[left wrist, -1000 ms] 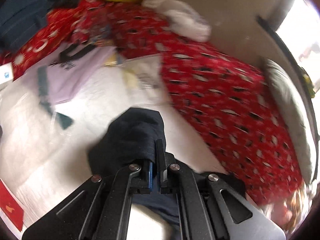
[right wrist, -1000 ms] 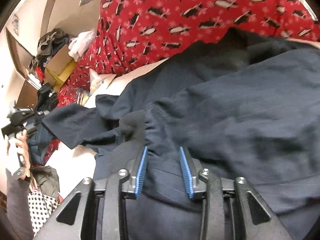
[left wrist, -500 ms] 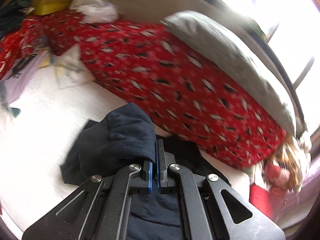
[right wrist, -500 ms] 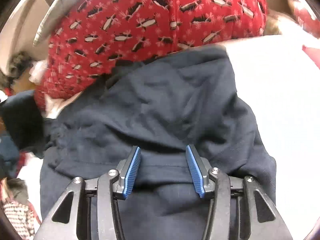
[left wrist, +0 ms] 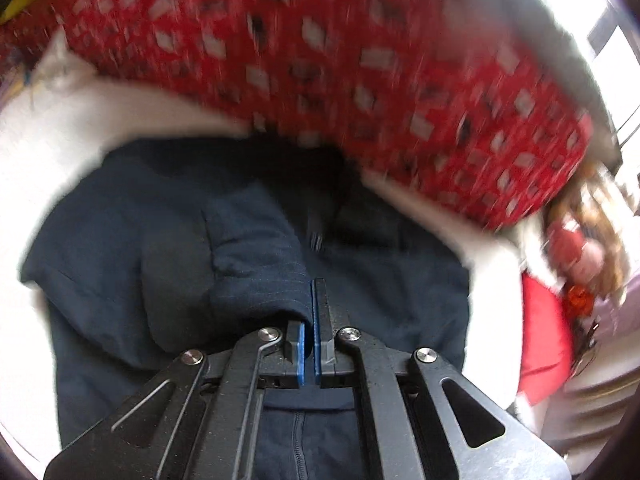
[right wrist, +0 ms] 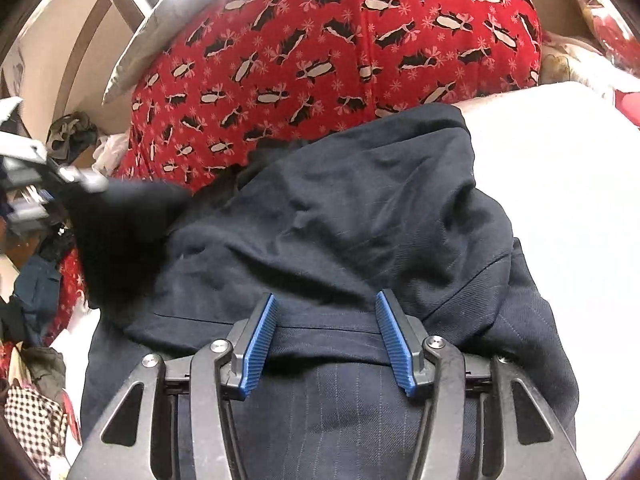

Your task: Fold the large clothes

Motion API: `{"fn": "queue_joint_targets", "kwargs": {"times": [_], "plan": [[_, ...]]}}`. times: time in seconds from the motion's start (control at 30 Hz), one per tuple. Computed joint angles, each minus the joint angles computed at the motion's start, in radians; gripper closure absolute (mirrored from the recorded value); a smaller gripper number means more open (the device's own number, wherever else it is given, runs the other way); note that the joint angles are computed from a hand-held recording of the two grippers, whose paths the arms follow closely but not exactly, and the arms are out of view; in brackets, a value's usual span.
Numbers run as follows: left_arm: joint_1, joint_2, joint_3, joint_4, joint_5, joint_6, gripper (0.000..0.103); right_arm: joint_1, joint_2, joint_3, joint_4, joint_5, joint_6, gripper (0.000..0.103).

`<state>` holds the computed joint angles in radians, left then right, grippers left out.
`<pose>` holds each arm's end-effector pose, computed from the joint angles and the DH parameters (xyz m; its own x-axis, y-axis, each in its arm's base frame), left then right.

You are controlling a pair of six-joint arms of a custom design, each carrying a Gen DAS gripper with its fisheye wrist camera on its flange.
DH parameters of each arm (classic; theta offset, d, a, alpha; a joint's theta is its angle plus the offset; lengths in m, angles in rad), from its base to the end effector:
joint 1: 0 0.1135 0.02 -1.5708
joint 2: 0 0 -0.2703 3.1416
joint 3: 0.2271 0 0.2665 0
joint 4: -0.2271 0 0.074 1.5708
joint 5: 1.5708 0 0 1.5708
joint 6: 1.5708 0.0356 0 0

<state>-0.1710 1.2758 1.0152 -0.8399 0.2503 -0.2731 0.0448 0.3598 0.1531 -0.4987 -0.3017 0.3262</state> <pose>0.2517 -0.0524 0.2665 -0.9202 -0.1063 -0.3768 0.0283 0.9418 -0.3348 0.1151 0.0157 0.1441 -0.6997 0.2749 -0.6595 -0.0470 0.9033 0.4265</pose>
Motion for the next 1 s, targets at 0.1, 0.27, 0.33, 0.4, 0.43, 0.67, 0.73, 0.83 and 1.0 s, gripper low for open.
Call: {"fn": "queue_joint_targets", "kwargs": {"times": [0.1,0.27,0.33,0.4,0.43,0.67,0.73,0.83,1.0], "plan": [[-0.030,0.098,-0.065,0.033,0.026,-0.003,0.102,-0.002,-0.004,-0.001,-0.002,-0.004,0.000,0.049],[-0.014,0.026,-0.111,-0.033,0.073,0.104,0.097,0.016,0.011,0.010,-0.006,0.018,0.004,0.049],[0.082,-0.060,-0.116,-0.130,0.154,0.212,0.095,0.048,0.049,0.038,-0.016,0.056,0.011,0.050],[0.250,-0.142,-0.125,-0.223,0.238,0.352,0.080,0.134,0.125,0.113,-0.060,0.155,0.050,0.050],[0.347,-0.160,-0.119,-0.269,0.253,0.421,0.068,0.164,0.134,0.134,-0.073,0.182,0.066,0.048],[0.735,0.060,-0.074,-0.278,0.285,0.573,0.066,0.704,0.346,0.335,0.012,0.542,0.117,0.032],[0.752,0.120,-0.081,-0.256,0.291,0.552,0.066,0.809,0.483,0.385,0.047,0.625,0.091,0.032],[0.779,0.162,-0.090,-0.252,0.332,0.555,0.066,0.914,0.735,0.473,0.076,0.731,0.035,0.033],[0.772,0.138,-0.095,-0.254,0.323,0.570,0.066,0.907,0.879,0.513,0.145,0.719,0.000,0.083]]}}
